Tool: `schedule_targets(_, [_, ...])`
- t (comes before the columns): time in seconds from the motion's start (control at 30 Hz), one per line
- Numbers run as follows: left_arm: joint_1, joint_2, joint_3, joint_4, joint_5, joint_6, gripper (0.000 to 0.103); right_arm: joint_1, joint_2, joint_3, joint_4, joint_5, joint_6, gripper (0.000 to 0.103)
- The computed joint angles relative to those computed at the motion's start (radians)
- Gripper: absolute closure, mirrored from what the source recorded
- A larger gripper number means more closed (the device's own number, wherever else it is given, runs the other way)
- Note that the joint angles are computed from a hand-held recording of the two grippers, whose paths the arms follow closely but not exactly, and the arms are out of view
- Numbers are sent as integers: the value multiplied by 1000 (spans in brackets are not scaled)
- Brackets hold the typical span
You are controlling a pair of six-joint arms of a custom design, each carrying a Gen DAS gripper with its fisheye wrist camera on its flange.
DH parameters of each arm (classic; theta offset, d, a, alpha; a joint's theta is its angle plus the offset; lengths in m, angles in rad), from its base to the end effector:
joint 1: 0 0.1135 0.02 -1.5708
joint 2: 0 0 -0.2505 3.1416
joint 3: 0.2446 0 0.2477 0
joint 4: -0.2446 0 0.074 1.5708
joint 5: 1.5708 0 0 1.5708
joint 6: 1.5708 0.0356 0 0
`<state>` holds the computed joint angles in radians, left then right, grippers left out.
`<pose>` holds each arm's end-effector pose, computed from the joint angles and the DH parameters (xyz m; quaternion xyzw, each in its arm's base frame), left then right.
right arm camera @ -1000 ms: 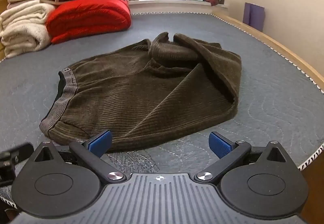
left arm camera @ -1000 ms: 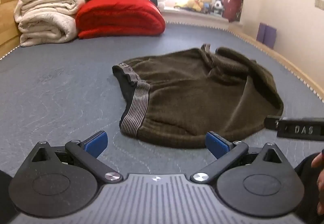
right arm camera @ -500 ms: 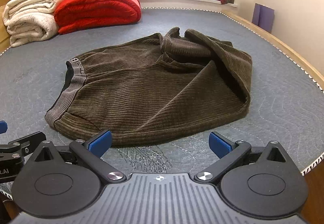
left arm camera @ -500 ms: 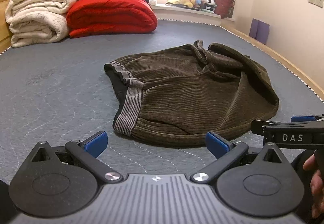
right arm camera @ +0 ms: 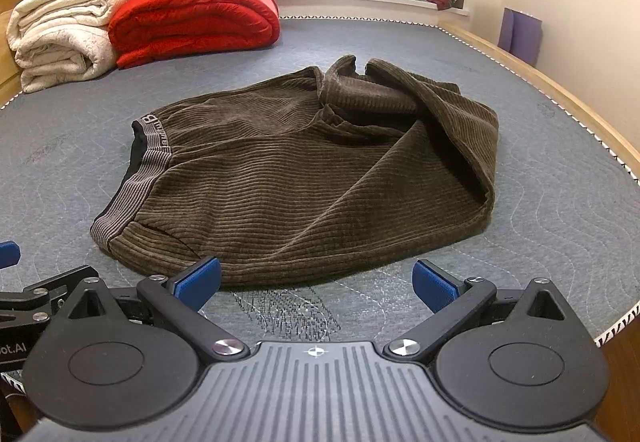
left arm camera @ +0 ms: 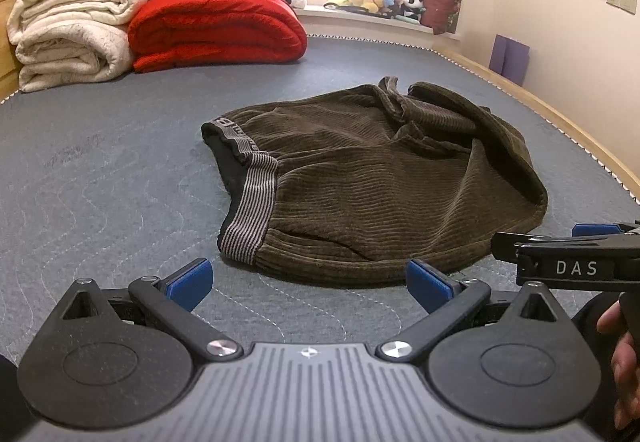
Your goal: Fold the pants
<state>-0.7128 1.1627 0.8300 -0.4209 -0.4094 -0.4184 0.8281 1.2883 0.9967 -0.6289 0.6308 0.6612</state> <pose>0.1947 -0.1496 0.2487 0.0519 0.9006 -0.0510 0.4284 0.1912 0.1772 0.2607 0.0237 0.9060 -0.0103 0.4225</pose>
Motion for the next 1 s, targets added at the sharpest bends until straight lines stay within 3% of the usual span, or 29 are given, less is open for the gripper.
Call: schedule_targets(1.0, [2, 11, -10, 17, 13, 1, 0, 9, 0, -11, 14, 11, -3, 2])
